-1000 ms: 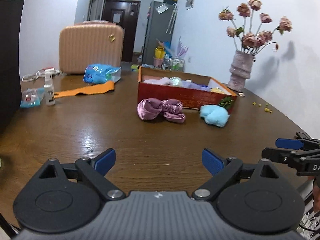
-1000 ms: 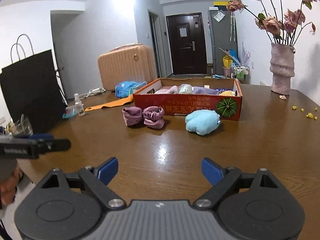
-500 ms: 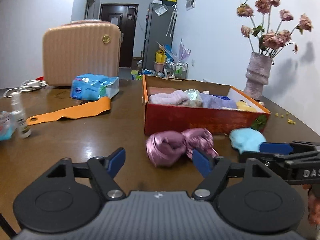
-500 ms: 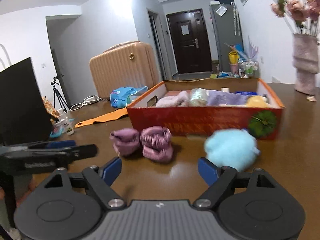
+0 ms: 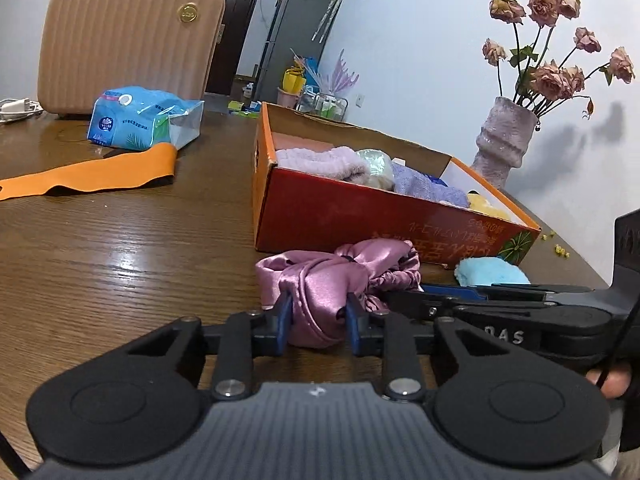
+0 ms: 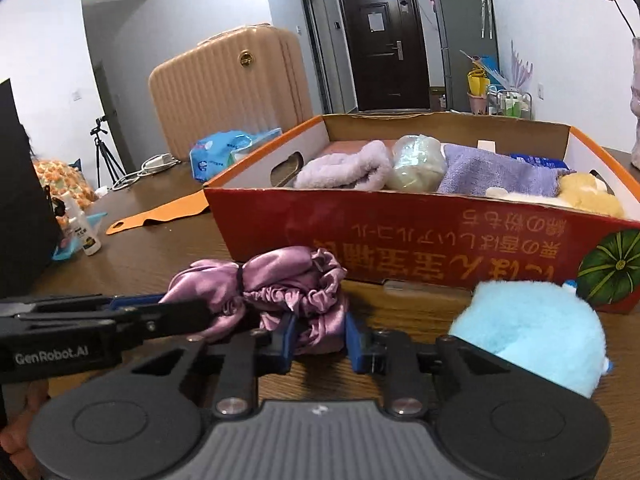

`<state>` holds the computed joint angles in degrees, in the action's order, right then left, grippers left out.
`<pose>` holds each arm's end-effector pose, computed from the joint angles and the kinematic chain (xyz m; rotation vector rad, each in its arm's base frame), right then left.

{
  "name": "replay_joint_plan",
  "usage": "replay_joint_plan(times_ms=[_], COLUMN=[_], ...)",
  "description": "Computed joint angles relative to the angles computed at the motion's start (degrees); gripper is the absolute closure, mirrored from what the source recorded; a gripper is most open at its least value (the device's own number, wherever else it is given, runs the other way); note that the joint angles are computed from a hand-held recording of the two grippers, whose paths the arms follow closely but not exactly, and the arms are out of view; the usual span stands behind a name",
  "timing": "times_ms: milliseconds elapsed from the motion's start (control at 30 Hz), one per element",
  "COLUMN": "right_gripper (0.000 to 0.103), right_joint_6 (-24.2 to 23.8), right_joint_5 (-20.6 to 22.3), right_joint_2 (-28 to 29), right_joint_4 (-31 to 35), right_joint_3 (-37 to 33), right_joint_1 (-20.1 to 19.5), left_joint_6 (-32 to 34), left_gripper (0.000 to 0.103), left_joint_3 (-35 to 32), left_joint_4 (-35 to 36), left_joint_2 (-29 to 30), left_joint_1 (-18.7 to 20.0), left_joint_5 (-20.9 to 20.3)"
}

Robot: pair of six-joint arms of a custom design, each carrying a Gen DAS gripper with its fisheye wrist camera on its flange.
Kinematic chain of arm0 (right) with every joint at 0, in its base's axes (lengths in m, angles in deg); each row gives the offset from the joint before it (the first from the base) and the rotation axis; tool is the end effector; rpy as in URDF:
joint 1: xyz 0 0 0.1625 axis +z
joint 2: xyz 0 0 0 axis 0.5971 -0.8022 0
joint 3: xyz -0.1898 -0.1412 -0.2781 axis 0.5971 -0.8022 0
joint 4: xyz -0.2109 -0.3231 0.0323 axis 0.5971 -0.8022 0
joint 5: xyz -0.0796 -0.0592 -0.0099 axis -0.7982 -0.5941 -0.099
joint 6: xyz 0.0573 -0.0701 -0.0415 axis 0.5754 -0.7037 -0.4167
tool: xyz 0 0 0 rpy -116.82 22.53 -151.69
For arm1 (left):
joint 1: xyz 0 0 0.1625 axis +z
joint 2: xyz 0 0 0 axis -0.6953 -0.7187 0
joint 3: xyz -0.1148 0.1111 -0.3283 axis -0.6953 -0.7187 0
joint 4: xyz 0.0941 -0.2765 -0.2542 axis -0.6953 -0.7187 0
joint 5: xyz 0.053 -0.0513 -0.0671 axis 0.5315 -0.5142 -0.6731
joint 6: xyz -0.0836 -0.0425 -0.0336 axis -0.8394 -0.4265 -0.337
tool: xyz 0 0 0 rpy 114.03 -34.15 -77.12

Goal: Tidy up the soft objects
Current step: 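Grasp the pink satin cloth with both grippers together, then carry the pink satin cloth into the box and open both grippers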

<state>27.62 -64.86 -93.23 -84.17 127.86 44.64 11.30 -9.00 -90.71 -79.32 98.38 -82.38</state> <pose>0.0232 -0.7335 0.2324 0.7995 -2.5236 0.9601 -0.2700 -0.7020 -0.0042 0.5678 2.4836 -1.1361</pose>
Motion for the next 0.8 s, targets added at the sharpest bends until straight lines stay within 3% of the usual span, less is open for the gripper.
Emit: replay_joint_plan(times_ms=[33, 67, 100, 133, 167, 233, 300, 400, 533, 633, 800], right_gripper=[0.073, 0.062, 0.041, 0.036, 0.037, 0.049, 0.066, 0.081, 0.084, 0.091, 0.093], right_joint_6=[1.45, 2.43, 3.21, 3.99, 4.43, 4.36, 4.6, 2.21, -3.4, -4.39, -4.36], right_joint_5=[0.5, 1.58, 4.13, 6.75, 7.14, 3.64, 1.01, -0.34, -2.95, -3.51, 0.18], right_joint_2=[-0.63, -1.3, -2.1, -2.57, -2.34, -0.87, 0.72, 1.54, 1.12, 0.12, -9.25], right_joint_4=[1.74, 3.54, 5.45, 4.96, 2.67, 0.32, 1.03, 1.09, -5.18, -7.27, -13.67], right_joint_3=[-0.18, -0.32, -0.36, 0.01, 0.3, -0.89, -2.8, -3.04, 0.98, 3.44, 17.07], right_joint_1=[-0.08, -0.28, -0.77, -1.29, -1.31, -0.57, -0.22, 0.07, 1.06, 1.31, -0.19], left_joint_6=[-0.39, -0.77, -1.0, -1.22, -1.27, -1.01, -0.65, -0.71, -1.09, -1.72, 0.02], left_gripper=[0.077, 0.078, 0.077, 0.077, 0.077, 0.077, 0.077, 0.078, 0.078, 0.08, 0.082], left_joint_3=[0.1, 0.24, 0.18, -0.07, -0.03, 0.52, 0.67, 0.8, 0.58, 1.34, 13.35], left_joint_4=[0.28, 0.53, 0.83, 1.22, 1.36, 1.09, 1.1, 1.32, 1.96, 1.2, -7.82], left_joint_2=[-0.15, -0.32, -0.46, -0.42, -0.43, -0.66, -0.66, -0.7, -0.6, -0.73, -4.56], left_joint_1=[0.04, 0.06, 0.2, 0.31, 0.36, 0.36, 0.26, 0.29, 0.33, -0.12, -4.91], left_joint_5=[-0.23, -0.39, -0.56, -0.68, -0.71, -0.54, -0.33, -0.35, -0.12, 1.0, 2.52])
